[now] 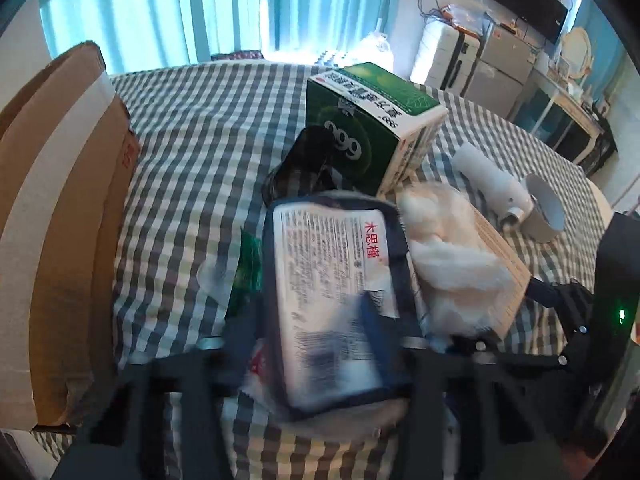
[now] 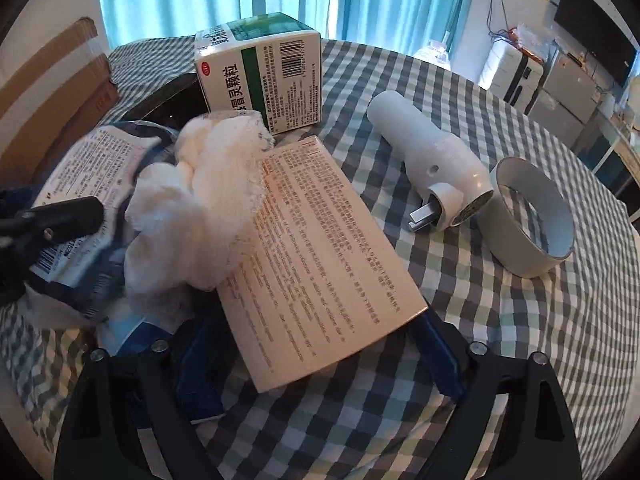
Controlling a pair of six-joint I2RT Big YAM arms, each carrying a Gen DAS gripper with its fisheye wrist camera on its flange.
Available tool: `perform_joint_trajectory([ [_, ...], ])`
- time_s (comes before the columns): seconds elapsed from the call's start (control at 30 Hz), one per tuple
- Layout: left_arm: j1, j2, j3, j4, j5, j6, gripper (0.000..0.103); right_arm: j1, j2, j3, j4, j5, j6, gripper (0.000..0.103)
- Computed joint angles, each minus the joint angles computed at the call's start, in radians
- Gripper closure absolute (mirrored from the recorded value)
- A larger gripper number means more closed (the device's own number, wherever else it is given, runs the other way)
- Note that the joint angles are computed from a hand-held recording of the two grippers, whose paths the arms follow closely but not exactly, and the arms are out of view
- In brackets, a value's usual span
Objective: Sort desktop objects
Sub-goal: 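Grasp the wrapped snack pack with the left tool while the right grasps the tan medicine box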
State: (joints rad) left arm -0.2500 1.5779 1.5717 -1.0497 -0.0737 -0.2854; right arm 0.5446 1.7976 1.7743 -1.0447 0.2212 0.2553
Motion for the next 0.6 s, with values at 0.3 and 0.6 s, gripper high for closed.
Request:
perform_joint_trajectory([
  [0.3,0.022,-0.066,-0.057,0.004,0.079,-0.021,0.075,-0.003,-0.132,-0.121,-0.038,-0.013,0.138,0.017],
  [0.6,0.010,-0.032,-0.064,0.044,0.125,-0.074,0.020,-0.023,-0.157,-0.167,-0.017,-0.024,0.185,0.013],
])
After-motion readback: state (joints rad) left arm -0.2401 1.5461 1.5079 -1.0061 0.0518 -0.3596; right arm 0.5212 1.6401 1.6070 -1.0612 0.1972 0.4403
